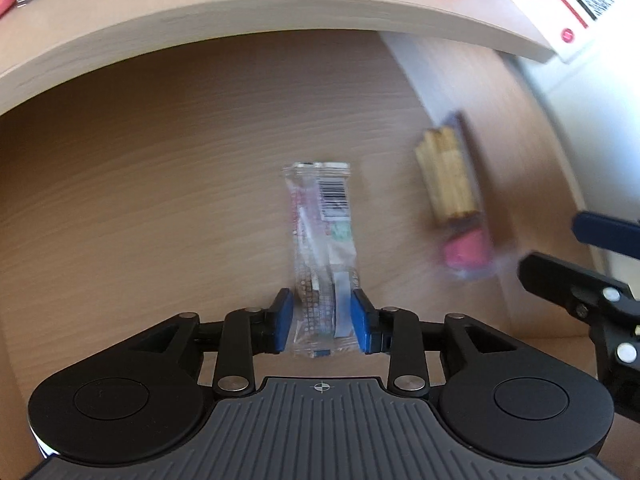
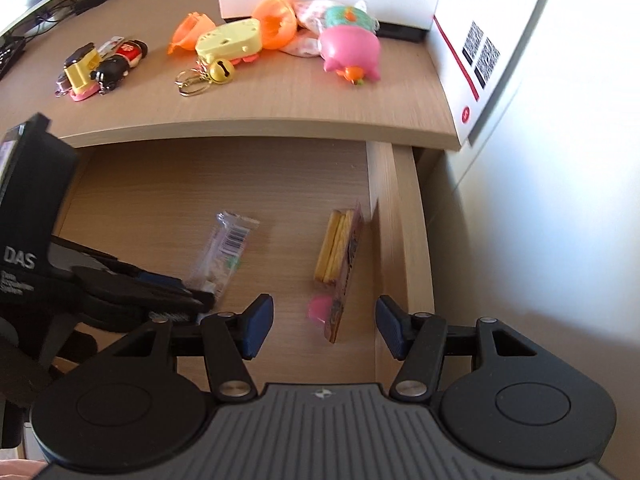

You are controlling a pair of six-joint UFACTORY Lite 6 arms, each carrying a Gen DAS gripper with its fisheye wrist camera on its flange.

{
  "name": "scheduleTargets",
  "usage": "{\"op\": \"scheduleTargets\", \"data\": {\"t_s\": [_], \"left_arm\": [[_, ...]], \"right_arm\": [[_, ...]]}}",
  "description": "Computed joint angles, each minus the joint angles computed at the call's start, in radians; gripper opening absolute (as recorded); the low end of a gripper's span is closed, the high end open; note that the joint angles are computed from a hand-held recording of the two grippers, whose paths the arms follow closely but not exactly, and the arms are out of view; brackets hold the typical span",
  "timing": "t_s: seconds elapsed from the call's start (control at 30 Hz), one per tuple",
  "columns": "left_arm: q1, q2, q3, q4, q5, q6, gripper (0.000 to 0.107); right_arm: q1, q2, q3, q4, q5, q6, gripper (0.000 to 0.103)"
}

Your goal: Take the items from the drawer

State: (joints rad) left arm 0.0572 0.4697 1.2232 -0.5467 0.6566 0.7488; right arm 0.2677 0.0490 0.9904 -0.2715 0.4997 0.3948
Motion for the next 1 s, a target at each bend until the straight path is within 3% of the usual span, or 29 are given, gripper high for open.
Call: {"op": "scheduleTargets", "data": {"t_s": [0.17,0.27,0.53,0.67,0.8,1.0], "left_arm": [[-0.017,0.012,0.011,-0.006,-0.008,0.04,0.035],[-0.075,0.012,-0.014,-0.019,-0.06,0.034,0.036],[-0.138,0.04,0.016,-0.026,-0.094,0.061,0.046],[-0.105,0.039,0.015,0.023,-0.131,0.123,0.064],[-0.02,0.071,0.063,0.078,-0.145,0.132,0.074],[0.073,0.126,0.145,-0.064,-0.027,0.339,0.058]], "right_arm": [[-0.009,-0.005,0.0,-0.042,-0.014,0.056,0.057],[-0.024,-0.013,-0.011,-0.048,-0.036,0.069,0.057],[-0.05,-0.054,-0.078,-0.088,-0.093,0.127,0.057],[-0.067,-0.052,-0.093,-0.097,-0.104,0.142,0.057],[-0.071,-0.054,-0.097,-0.09,-0.11,0.138,0.057],[-0.067,-0.052,-0.101,-0.077,-0.121,0.126,0.057]]}}
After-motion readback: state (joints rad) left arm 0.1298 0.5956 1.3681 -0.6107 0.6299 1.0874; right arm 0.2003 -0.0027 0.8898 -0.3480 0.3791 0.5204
